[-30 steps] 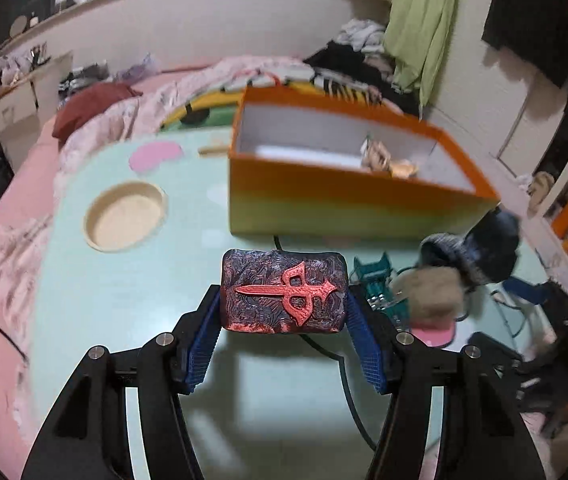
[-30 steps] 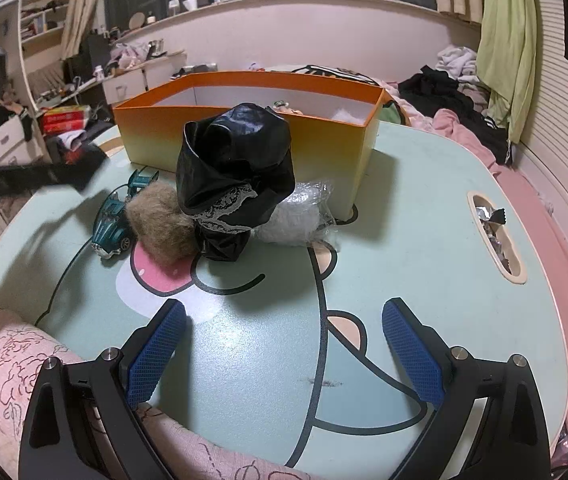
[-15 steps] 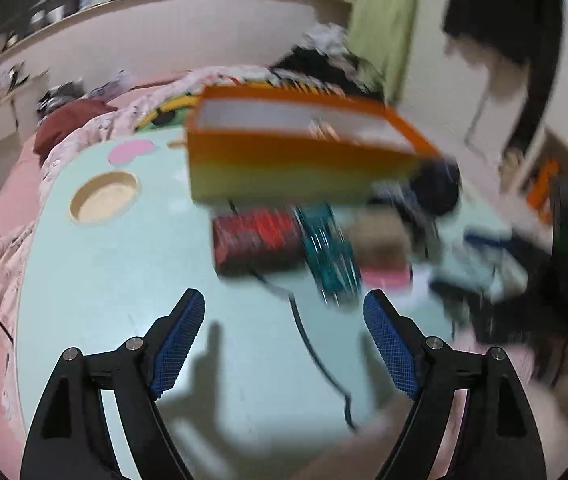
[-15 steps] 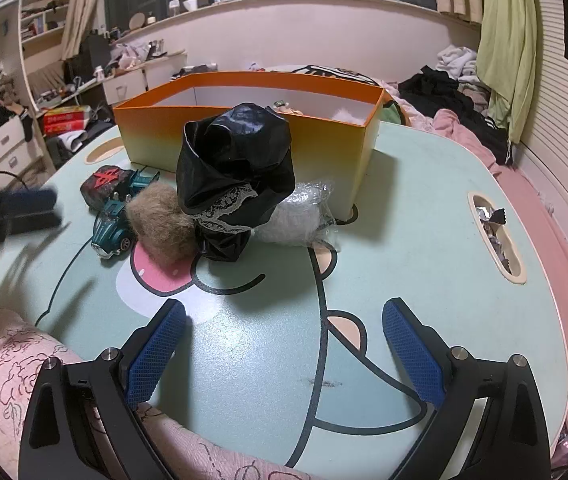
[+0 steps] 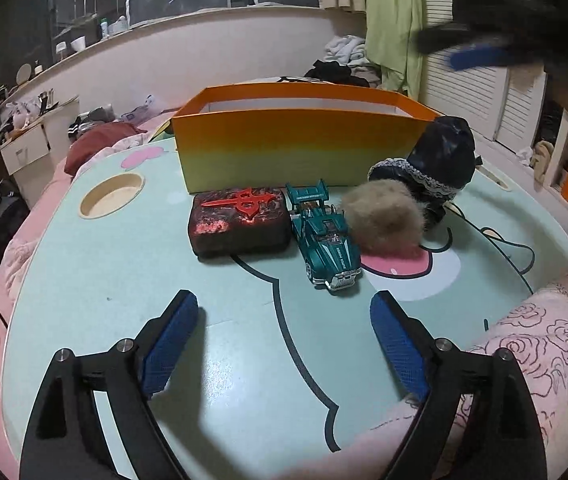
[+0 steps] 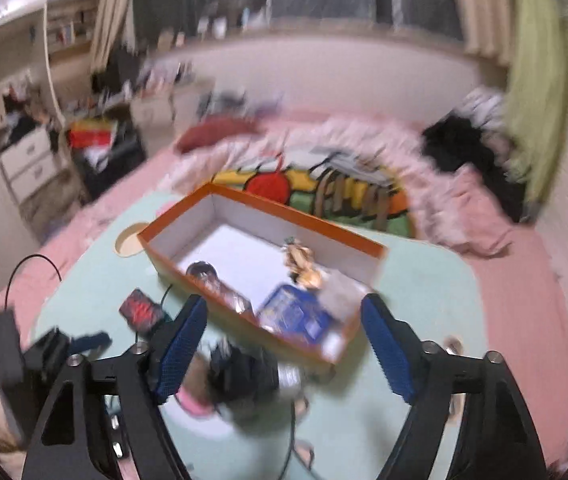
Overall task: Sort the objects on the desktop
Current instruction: 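Grasp the beige figurine in the box with the right gripper, set it on the table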
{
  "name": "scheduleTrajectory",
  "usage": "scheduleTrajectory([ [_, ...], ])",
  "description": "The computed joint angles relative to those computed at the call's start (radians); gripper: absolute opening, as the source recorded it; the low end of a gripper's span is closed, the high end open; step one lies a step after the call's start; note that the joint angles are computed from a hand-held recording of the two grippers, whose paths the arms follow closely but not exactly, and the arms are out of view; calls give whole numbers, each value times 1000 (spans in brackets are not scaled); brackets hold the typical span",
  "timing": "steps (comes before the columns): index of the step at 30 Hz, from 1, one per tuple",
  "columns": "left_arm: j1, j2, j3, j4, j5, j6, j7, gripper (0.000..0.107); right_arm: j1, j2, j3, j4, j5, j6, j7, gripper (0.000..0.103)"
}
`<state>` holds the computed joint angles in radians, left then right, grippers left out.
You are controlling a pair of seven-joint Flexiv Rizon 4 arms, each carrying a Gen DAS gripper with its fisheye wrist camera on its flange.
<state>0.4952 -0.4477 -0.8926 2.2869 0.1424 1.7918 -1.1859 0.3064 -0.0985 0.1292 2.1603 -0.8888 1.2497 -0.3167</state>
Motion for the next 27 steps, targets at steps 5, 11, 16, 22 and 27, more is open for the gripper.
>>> scheduleTrajectory([
  [5,5,-7,0,11,12,17,-1,88,30,-240,29,-345,467,-347,-438,51],
  [11,0,-22,5,-1,23,15,-2,88,89,-343,-27,-450,446,-493,-460,38],
  [16,3,-27,3,-3,28,17,-1,88,99,-302,-43,-361,402,-341,-419,29],
  [22,2,-28,5,-5,28,17,-1,88,110,-114,-105,-130,127,6,-124,29],
  [27,4,-29,4,-5,29,16,0,88,70,-10,-72,-55,-84,147,32,29],
])
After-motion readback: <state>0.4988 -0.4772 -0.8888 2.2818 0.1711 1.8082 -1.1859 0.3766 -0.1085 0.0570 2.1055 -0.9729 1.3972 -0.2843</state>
